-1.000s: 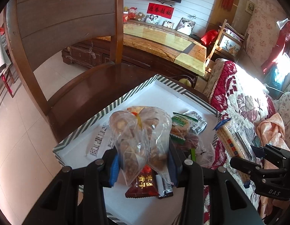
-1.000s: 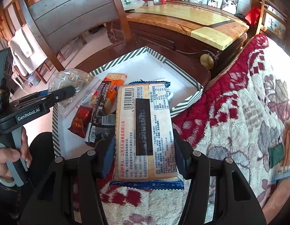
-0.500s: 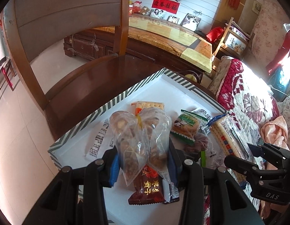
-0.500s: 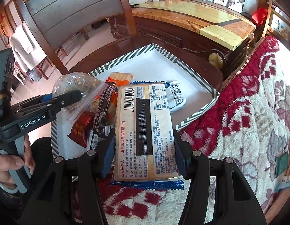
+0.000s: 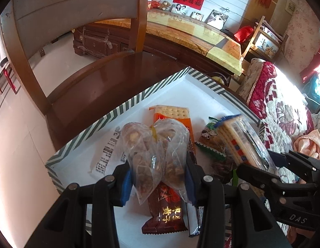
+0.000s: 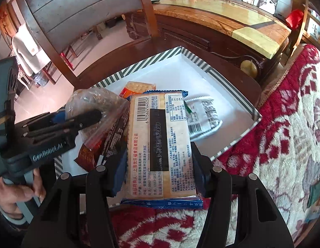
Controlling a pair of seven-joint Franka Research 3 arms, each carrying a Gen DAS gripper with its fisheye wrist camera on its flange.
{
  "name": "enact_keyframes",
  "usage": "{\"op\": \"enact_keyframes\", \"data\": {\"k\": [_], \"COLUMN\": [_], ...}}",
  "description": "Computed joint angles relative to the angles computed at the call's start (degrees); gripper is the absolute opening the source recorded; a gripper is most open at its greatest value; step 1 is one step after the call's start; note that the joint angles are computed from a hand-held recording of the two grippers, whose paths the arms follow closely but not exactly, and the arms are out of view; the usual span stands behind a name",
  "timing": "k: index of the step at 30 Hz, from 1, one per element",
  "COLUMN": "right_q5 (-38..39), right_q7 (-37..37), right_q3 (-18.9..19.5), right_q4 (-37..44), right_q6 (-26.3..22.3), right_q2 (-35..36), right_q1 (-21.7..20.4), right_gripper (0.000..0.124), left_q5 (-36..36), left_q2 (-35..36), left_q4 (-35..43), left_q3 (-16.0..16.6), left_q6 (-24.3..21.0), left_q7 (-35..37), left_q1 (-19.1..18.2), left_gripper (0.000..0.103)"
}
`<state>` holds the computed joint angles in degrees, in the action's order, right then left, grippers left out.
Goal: Organize snacks
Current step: 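Open both grippers to drop the nut bag and cracker box into the tray, then move both grippers back over the green and blue packets on the bedspread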
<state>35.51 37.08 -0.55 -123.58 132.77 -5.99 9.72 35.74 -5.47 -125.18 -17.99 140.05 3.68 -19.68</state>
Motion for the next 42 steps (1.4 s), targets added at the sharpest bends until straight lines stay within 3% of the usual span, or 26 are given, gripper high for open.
{"op": "enact_keyframes", "data": {"k": [6, 10, 16, 35, 42], "right_q5": [-1.0, -1.8, 0.1, 6.2, 7.2], "right_q7": [1.7, 2.7, 3.7, 0.7, 0.3], "right_q3": [1.2, 1.7, 1.0, -1.7, -3.0], "right_q4": [1.9, 1.8, 1.3, -5.3, -7.3], "right_q6": [0.5, 1.0, -0.7, -0.3, -0.2], "right_q2": [2.4, 2.8, 2.3, -5.0, -6.9], "right_q1": [0.9, 1.5, 1.1, -0.3, -1.4], "right_gripper": [0.055, 0.056, 0.058, 0.059, 0.059], "left_q5": [-1.0, -2.6, -3.6, 4.4, 6.3], "left_q2": [0.2, 0.2, 0.5, -1.2, -0.9], "left_q4": [0.0, -0.1, 0.3, 1.3, 2.5], "left_q3": [0.1, 0.3, 0.2, -2.0, -2.7], "left_q6": [-0.9, -1.8, -3.3, -9.3, -9.4], "left_q7": [-0.4, -0.2, -0.1, -5.7, -5.8], "left_q1": [0.0, 0.0, -0.2, -2.0, -3.3], "left_gripper": [0.05, 0.07, 0.09, 0.094, 0.094]}}
